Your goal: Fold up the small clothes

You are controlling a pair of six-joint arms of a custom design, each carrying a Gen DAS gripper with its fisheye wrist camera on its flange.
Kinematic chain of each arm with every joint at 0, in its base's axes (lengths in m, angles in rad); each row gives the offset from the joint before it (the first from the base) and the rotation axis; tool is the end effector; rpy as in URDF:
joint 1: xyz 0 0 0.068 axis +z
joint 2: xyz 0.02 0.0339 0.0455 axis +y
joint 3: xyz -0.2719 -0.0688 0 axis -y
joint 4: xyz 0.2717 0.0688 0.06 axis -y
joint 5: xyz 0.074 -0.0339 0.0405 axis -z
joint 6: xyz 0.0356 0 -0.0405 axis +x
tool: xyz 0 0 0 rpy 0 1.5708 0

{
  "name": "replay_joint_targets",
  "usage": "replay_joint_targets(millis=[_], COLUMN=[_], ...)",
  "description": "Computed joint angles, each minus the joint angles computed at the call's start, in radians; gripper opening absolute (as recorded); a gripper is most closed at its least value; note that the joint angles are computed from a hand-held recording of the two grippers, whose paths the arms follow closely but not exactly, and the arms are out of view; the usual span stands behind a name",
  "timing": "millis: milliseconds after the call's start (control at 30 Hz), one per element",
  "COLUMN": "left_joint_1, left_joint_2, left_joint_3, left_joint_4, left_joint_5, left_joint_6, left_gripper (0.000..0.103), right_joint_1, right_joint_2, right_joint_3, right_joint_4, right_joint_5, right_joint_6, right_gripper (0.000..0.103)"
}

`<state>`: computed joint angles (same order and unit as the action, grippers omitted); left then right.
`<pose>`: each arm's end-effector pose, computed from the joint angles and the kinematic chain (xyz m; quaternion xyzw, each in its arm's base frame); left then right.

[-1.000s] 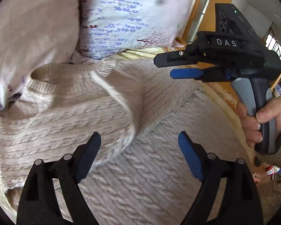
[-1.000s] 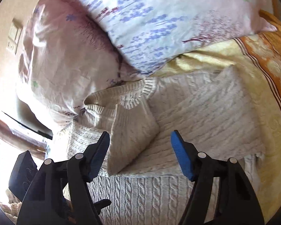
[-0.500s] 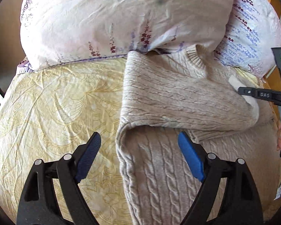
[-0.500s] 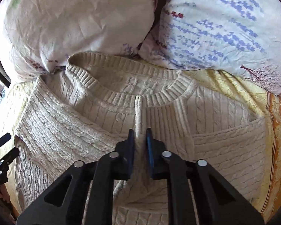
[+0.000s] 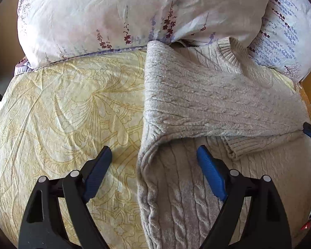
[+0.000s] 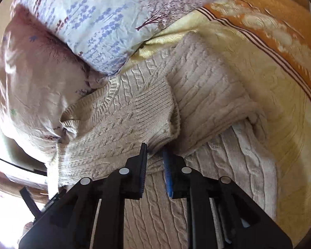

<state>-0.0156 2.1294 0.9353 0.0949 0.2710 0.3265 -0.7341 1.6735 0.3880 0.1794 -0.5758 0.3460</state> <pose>0.3689 -0.0153 0.0170 0.1951 0.9440 -0.0939 0.2490 0.1826 -0.1387 0.0473 0.4237 0.8339 0.2285 0.2699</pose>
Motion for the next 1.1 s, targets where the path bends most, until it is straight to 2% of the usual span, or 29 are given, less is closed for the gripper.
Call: replay_joint_targets(millis=[67,100,167,200,267,300,400,500,600,700,733,800,833,867,1000,1100], left_joint_1=[0.002,0.002,-0.008,-0.014,-0.015,-0.015,-0.007,0.01,0.015,0.038,0.049,0.082,0.099,0.118,0.19,0.229], left_joint_2=[0.001,0.003,0.012,0.019,0.026,0.027,0.025,0.021,0.017,0.004,0.0,-0.01,-0.014,-0.018,-0.02,-0.027], left_joint_3=[-0.001,0.001,0.012,0.02,0.025,0.027,0.028,0.021,0.013,0.001,-0.004,-0.01,-0.013,-0.016,-0.015,-0.034], left_joint_4=[0.002,0.002,0.005,0.007,0.015,0.018,0.019,0.028,0.034,0.018,0.009,-0.029,-0.051,-0.074,-0.195,-0.241], left_joint_5=[-0.001,-0.003,-0.01,-0.012,-0.013,-0.016,-0.011,0.005,0.004,0.035,0.056,0.123,0.16,0.2,0.35,0.406], left_joint_6=[0.005,0.007,-0.003,-0.013,-0.027,-0.031,-0.04,-0.046,-0.044,-0.037,-0.035,-0.025,-0.018,-0.007,0.032,0.051], left_gripper=[0.084,0.084,0.084,0.084,0.083,0.081,0.075,0.072,0.071,0.07,0.07,0.069,0.069,0.069,0.069,0.069], right_joint_1=[-0.022,-0.022,-0.002,0.013,0.019,0.025,0.019,0.011,-0.028,-0.097,-0.126,-0.208,-0.258,-0.313,-0.516,-0.619], right_joint_2=[-0.014,-0.019,-0.021,-0.01,0.043,0.048,-0.022,-0.033,0.031,-0.06,-0.096,-0.139,-0.148,-0.149,-0.041,0.066], right_joint_3=[0.003,0.008,0.033,0.048,0.087,0.089,0.034,0.03,0.054,0.004,-0.006,-0.012,-0.008,-0.005,0.066,0.112], right_joint_4=[-0.001,0.005,-0.012,-0.026,-0.051,-0.045,0.013,0.001,-0.032,-0.038,-0.061,-0.124,-0.162,-0.201,-0.414,-0.532], right_joint_5=[-0.036,-0.045,-0.011,0.009,0.019,0.033,0.065,0.124,0.082,0.023,0.008,-0.033,-0.061,-0.09,-0.182,-0.228], right_joint_6=[0.005,0.008,-0.006,-0.012,-0.03,-0.025,-0.002,-0.005,-0.03,-0.067,-0.096,-0.173,-0.216,-0.264,-0.504,-0.667], right_gripper=[0.05,0.055,0.056,0.054,0.016,0.011,0.009,0.008,0.009,0.01,0.015,0.041,0.063,0.07,0.07,0.07])
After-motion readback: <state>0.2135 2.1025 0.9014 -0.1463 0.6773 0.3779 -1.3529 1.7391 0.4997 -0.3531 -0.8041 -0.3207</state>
